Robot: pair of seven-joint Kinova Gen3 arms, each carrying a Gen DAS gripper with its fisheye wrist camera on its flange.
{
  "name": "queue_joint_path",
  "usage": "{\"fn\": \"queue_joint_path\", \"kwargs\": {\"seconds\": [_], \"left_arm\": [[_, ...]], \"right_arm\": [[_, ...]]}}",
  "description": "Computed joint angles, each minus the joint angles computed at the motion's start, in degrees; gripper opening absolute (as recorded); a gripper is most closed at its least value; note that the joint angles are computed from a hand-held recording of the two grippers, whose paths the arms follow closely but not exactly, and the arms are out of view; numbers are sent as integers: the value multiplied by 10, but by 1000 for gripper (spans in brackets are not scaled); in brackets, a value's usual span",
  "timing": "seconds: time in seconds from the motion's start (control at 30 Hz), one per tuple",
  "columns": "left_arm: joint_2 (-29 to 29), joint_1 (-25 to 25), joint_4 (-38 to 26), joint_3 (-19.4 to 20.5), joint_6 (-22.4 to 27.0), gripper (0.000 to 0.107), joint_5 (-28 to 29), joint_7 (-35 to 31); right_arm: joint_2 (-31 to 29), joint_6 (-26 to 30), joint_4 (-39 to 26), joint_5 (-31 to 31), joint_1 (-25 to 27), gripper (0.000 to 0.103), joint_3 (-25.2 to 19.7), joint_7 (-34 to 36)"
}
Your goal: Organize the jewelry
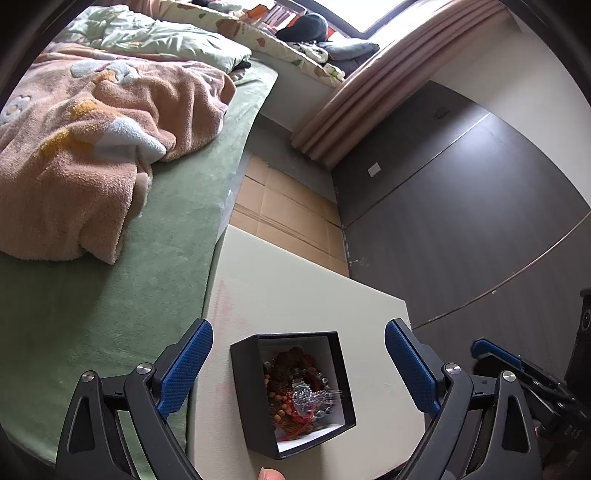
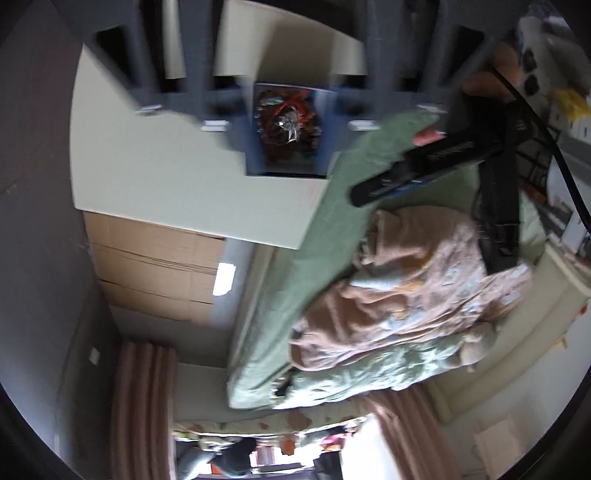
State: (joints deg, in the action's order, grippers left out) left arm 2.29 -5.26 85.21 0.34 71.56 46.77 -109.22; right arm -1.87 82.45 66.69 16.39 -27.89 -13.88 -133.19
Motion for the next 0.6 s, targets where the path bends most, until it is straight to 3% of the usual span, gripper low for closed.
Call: {"fn": "queue_joint_path", "kwargs": {"seconds": [0.33,0.6], "left_arm": [[-15,20,-5,9,9,95,-25,-15],[-59,53,-8,8,24,95,-53,-36]], "right_arm": [[-114,-45,114,-31,64,59,-14,-52],[-182,-72,178,-70,127,59,-28,-66]]}}
